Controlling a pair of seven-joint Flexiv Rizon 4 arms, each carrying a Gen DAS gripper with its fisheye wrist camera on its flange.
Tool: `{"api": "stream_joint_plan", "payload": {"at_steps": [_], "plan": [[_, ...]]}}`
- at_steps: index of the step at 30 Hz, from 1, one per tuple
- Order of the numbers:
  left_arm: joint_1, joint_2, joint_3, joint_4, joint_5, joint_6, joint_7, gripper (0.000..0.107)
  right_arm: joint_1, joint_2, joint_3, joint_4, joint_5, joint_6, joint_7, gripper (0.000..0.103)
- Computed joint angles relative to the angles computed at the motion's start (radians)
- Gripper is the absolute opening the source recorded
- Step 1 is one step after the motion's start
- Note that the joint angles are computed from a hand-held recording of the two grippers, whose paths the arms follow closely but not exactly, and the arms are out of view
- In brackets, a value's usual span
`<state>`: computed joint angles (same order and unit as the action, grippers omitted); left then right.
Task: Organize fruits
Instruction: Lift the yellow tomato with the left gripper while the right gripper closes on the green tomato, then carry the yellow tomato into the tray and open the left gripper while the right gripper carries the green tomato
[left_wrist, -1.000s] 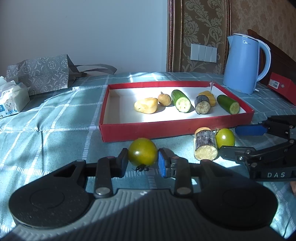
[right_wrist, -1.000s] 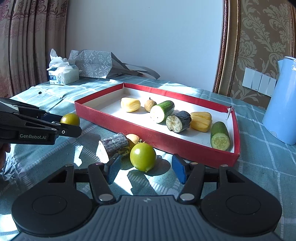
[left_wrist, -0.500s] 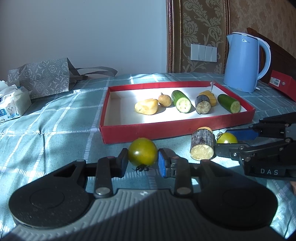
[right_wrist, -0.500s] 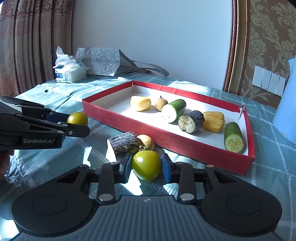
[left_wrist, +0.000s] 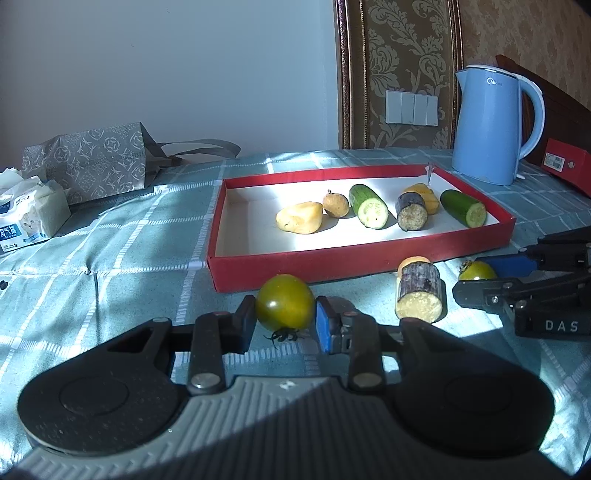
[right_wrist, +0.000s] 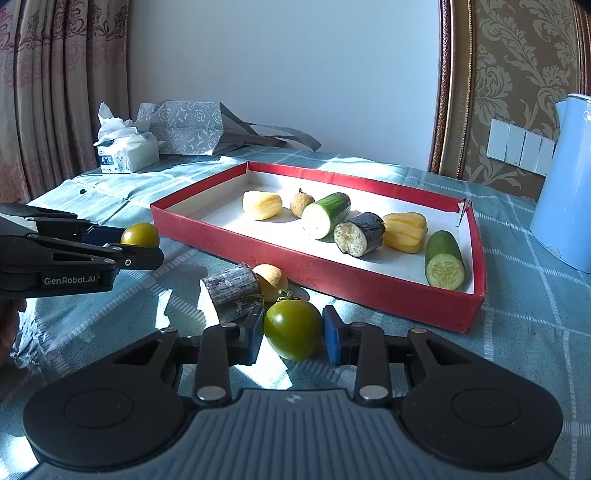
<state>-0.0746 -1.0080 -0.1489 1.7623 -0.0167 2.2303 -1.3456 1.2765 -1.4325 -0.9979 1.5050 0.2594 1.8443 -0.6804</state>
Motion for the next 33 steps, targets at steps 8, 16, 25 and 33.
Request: {"api": "stream_joint_plan", "payload": {"at_steps": [8, 16, 25, 33], "plan": [[-0.037, 0.008, 0.030, 0.004, -0.048, 0.018, 0.014, 0.031, 0.004, -0.002, -0.006, 0.007, 0.009, 0.000, 0.010, 0.033], [-0.057, 0.030, 0.040, 0.007, -0.078, 0.013, 0.040, 0.031, 0.010, -0.011, -0.015, 0.011, 0.024, 0.005, 0.027, 0.033], [-0.105, 0.014, 0.057, -0.143, -0.119, -0.103, 0.117, 0.031, 0.012, -0.011, -0.013, 0.017, 0.061, 0.029, 0.037, 0.033], [-0.174, -0.046, 0.100, -0.302, -0.210, -0.246, 0.175, 0.031, 0.013, -0.009, -0.009, 0.015, 0.080, 0.038, 0.021, 0.033]]}}
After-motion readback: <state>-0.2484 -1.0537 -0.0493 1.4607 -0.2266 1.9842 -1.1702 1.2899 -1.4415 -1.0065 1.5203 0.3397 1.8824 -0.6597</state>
